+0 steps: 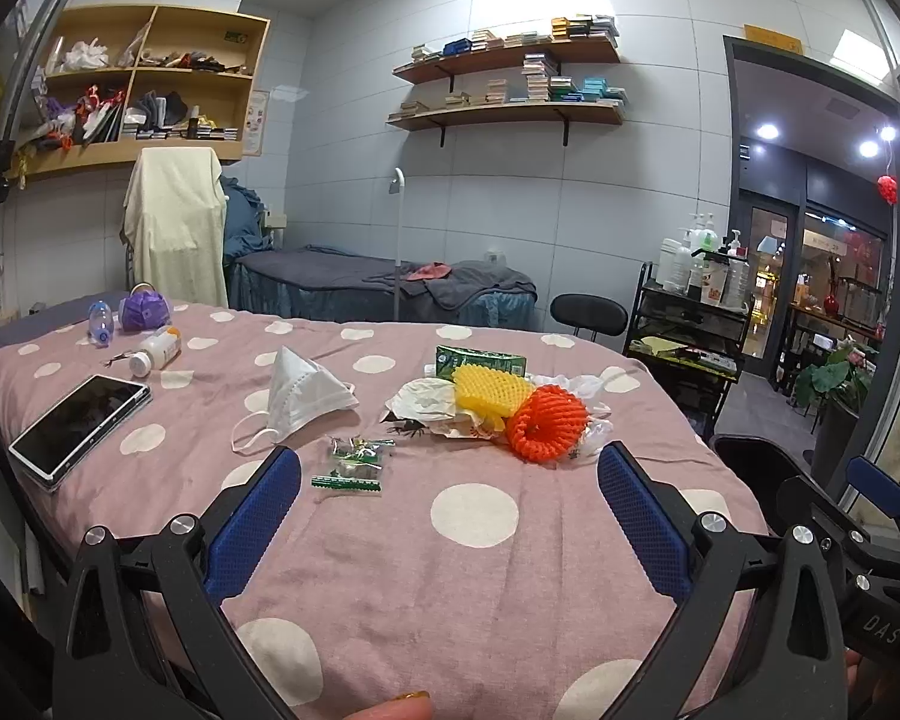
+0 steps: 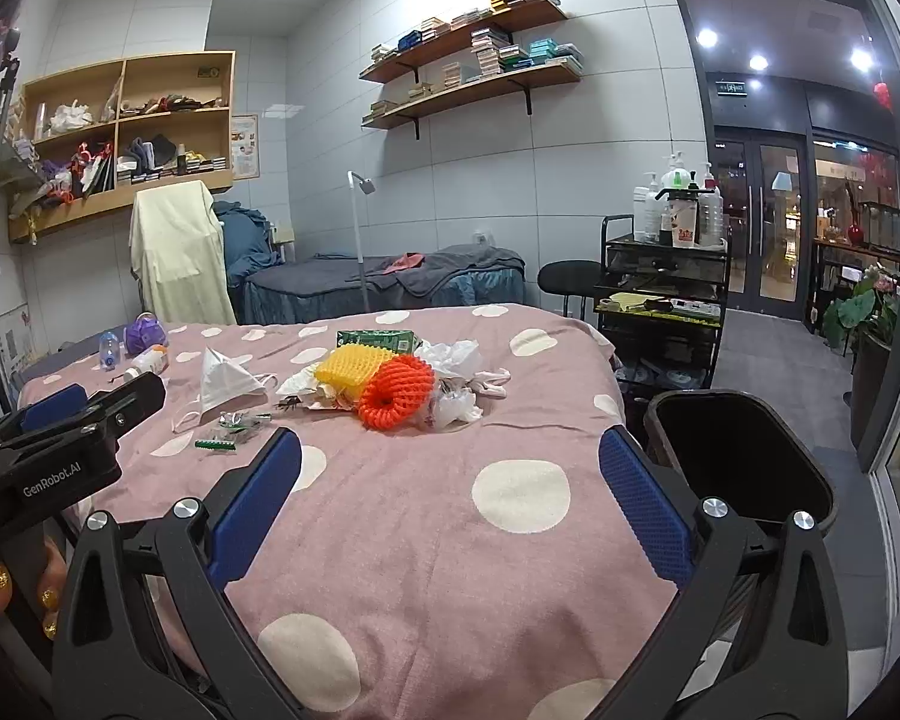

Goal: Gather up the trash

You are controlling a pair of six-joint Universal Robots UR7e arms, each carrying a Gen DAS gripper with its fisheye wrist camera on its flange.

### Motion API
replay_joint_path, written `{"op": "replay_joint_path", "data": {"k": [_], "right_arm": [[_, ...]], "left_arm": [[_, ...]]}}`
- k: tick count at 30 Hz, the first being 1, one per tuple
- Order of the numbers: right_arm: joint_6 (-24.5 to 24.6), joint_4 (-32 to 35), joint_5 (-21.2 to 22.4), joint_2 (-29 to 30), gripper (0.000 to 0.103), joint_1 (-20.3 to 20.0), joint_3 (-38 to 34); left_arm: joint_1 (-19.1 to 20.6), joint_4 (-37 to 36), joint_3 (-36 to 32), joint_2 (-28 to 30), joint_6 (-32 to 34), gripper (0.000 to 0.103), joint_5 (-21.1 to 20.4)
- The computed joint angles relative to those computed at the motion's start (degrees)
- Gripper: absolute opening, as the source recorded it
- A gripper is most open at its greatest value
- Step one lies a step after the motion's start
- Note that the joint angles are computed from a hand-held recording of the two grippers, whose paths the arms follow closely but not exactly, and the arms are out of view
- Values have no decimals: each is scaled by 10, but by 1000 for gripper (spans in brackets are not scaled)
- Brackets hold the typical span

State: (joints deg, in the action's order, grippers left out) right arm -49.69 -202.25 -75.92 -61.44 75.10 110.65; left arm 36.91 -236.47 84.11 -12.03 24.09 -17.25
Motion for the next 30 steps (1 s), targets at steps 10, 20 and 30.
{"op": "replay_joint_path", "data": {"k": [10, 20, 30], "right_arm": [[1, 6, -1, 2, 98, 0, -3], [3, 8, 0, 3, 98, 0, -5], [3, 13, 3, 6, 98, -2, -7]], "left_arm": [[1, -2, -1, 1, 0, 97, 3], [2, 4, 3, 0, -9, 97, 7], [3, 6, 8, -1, -17, 97, 11]]}}
